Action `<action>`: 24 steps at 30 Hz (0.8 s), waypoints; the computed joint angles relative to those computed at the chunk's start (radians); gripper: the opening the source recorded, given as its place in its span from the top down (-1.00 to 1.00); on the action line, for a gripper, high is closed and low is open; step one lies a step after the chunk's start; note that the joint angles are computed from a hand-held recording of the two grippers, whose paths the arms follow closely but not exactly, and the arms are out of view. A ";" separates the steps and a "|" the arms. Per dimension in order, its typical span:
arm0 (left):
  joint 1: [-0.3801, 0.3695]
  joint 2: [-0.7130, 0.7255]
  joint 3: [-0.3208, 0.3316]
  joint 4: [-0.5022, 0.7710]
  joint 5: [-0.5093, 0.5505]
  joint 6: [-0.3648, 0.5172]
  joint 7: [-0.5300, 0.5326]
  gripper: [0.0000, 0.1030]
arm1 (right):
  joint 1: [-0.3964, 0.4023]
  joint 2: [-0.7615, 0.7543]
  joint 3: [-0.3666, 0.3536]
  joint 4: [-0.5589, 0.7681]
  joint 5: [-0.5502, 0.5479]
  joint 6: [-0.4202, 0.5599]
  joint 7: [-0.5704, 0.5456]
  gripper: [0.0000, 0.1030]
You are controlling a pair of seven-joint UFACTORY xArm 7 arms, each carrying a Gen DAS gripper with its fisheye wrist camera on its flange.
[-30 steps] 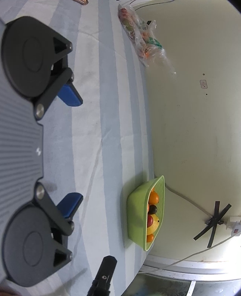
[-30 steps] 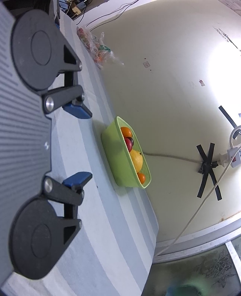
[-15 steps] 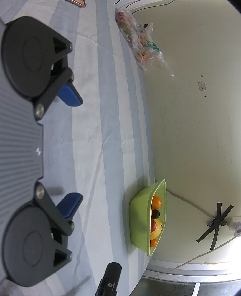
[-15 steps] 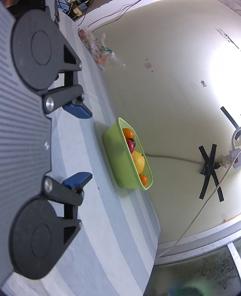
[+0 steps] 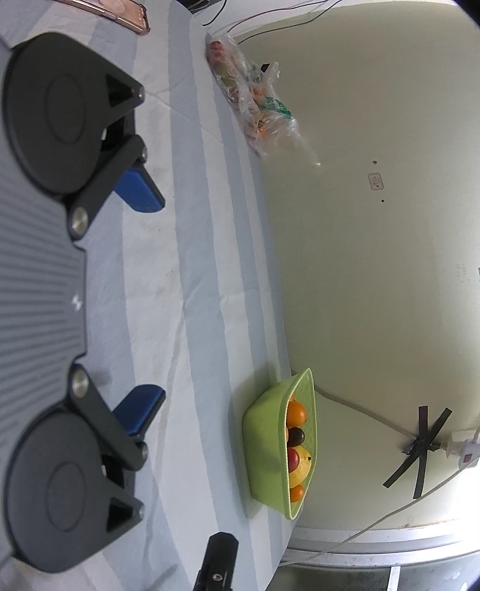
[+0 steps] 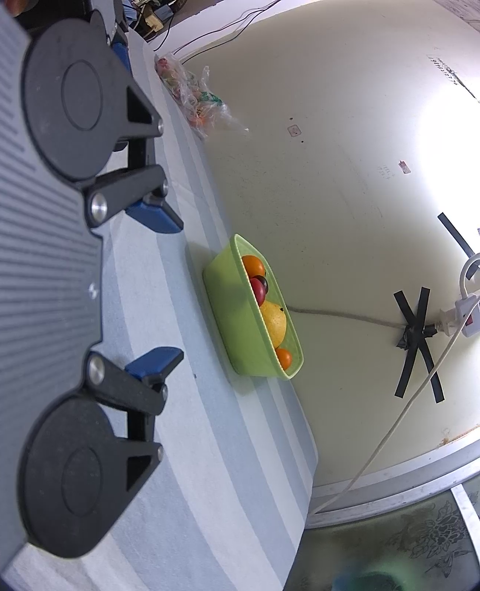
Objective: Organize fruits
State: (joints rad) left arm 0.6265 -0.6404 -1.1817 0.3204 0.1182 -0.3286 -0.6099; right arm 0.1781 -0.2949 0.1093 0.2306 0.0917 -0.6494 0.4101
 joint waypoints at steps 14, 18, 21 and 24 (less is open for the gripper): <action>-0.037 0.045 0.040 -0.001 -0.005 0.013 0.036 -1.00 | -0.001 0.002 -0.001 0.000 -0.001 -0.002 0.000 -0.36; -0.039 0.032 0.035 -0.004 -0.014 0.009 0.039 -1.00 | -0.001 0.004 -0.001 0.001 -0.003 -0.005 0.001 -0.36; -0.061 0.059 0.062 -0.002 -0.007 0.018 0.052 -1.00 | -0.001 0.004 0.000 0.000 -0.002 -0.004 0.000 -0.36; -0.091 0.085 0.092 0.004 -0.009 0.047 0.068 -1.00 | -0.001 0.004 0.001 0.000 0.000 -0.005 0.000 -0.36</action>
State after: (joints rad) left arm 0.5354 -0.5558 -1.0893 0.3241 0.1091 -0.2815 -0.5422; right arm 0.1769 -0.2906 0.1102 0.2307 0.0916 -0.6544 0.4097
